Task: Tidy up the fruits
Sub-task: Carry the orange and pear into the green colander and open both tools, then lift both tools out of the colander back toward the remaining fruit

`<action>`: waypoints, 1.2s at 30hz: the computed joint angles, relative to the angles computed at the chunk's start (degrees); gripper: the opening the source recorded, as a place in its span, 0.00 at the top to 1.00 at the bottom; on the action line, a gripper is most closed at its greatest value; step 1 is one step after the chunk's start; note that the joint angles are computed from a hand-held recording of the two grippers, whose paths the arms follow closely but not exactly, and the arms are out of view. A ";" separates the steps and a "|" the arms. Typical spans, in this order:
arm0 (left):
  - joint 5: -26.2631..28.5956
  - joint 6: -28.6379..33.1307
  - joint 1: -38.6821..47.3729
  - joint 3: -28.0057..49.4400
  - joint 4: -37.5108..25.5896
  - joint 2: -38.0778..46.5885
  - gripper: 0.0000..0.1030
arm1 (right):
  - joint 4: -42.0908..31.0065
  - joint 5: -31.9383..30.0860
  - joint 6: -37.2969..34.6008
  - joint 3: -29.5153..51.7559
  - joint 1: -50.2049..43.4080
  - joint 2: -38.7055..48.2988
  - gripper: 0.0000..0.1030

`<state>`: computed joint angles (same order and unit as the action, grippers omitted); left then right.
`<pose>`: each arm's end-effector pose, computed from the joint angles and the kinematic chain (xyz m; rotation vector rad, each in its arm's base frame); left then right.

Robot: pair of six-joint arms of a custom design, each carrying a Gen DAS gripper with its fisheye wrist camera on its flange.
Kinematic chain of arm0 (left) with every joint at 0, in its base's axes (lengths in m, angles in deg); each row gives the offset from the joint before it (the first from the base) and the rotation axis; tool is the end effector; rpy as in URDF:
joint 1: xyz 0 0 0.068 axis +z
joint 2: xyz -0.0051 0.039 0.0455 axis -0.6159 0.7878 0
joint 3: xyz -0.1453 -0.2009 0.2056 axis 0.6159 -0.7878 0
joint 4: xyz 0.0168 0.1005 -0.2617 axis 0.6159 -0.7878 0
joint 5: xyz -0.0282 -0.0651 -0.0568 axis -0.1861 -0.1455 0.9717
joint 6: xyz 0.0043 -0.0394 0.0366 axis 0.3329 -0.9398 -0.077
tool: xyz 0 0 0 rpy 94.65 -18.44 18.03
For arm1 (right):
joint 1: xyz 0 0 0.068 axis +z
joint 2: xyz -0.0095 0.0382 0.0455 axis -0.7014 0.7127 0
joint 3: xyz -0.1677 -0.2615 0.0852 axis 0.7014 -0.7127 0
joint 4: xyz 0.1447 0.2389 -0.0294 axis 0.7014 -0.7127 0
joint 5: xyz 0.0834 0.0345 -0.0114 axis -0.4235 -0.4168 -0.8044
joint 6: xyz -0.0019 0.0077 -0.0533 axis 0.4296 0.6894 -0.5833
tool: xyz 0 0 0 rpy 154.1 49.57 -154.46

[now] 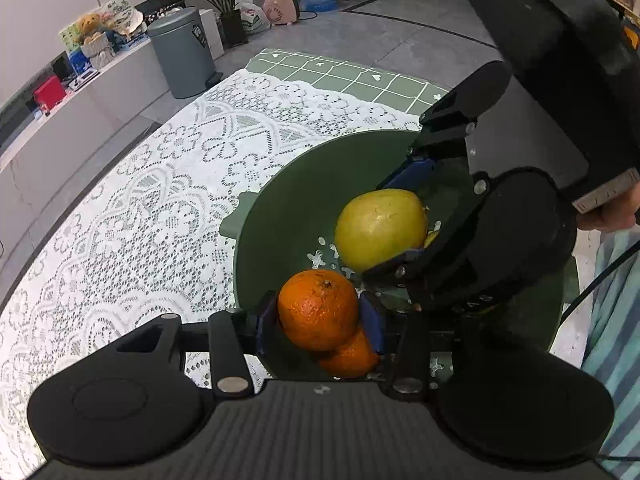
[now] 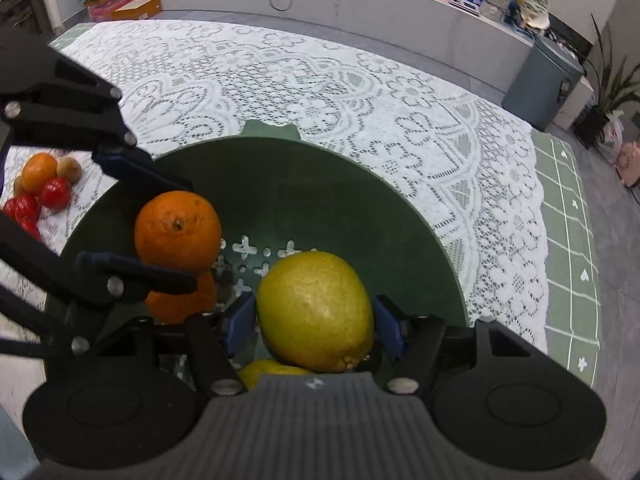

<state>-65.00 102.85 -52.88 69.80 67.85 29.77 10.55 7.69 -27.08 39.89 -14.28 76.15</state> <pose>0.1908 -0.0545 0.1649 0.7768 2.4670 -0.1125 0.2428 0.1441 0.1474 -1.0348 2.4539 0.1647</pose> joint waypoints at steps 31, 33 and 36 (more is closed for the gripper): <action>-6.85 -13.16 -6.84 6.15 1.23 12.01 0.48 | 3.10 -0.03 -1.62 -7.88 -1.64 -10.13 0.36; -7.77 -13.11 -7.11 6.13 1.02 11.77 0.45 | 3.49 0.74 -1.21 -8.44 -0.94 -10.77 0.36; -8.58 -14.07 -7.26 6.05 0.62 10.94 0.40 | 2.68 1.61 -0.81 -8.55 -0.07 -11.73 0.36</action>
<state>-73.59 88.78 -60.14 75.85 68.47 40.70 13.22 9.31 -27.88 31.34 -14.35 64.42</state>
